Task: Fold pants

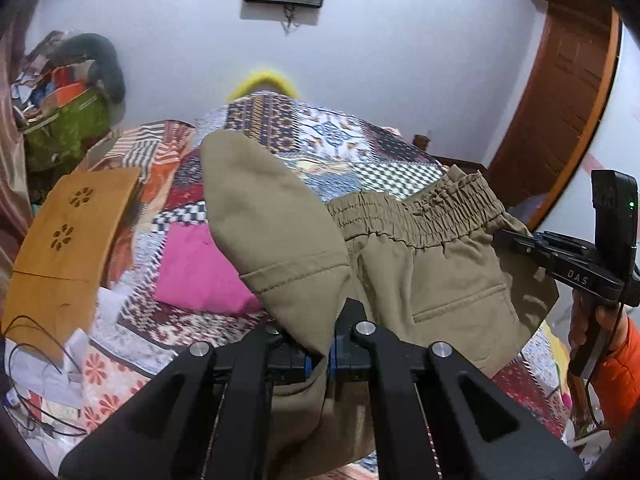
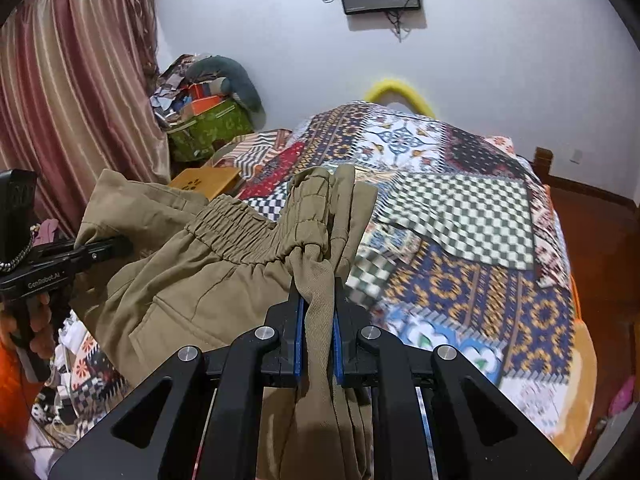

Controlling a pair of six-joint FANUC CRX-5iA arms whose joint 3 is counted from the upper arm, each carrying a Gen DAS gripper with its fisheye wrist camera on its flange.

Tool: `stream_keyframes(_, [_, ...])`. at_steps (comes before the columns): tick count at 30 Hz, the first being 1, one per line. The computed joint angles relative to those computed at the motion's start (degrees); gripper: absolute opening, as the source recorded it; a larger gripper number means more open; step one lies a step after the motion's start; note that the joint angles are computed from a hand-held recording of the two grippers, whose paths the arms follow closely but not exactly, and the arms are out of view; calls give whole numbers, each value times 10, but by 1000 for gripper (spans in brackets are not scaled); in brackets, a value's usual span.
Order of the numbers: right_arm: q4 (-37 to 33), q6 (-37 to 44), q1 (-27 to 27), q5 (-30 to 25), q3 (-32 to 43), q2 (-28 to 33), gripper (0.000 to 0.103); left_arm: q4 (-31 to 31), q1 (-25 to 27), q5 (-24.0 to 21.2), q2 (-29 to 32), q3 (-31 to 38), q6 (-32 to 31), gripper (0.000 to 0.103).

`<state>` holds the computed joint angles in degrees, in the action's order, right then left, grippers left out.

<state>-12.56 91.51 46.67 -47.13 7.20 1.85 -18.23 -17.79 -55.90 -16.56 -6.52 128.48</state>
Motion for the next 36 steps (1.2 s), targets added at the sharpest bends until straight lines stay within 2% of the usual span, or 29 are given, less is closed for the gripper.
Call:
stream_keyframes(5, [1,-3,17,4,35,35,10,16,50,11,-17,-16,-34,5])
stream_keyframes(10, [1,-7,29,8,76,73,10,72,122,41,-34,-49,-92,5])
stream_keyframes(20, [6,-17,45,11,147,144,10,145,224,78,-13,-71,-198,5])
stream_keyframes(23, [11,-23,47,9,169,167,10,186,257,99,0,-85,-239,5])
stream_keyframes(31, [19,-38,46,-7,213,221,10,229,297,129,56,-102,-296,5])
stream_keyframes(36, [39,-45,47,-39,230,254,10,247,314,123,104,-114,-310,6])
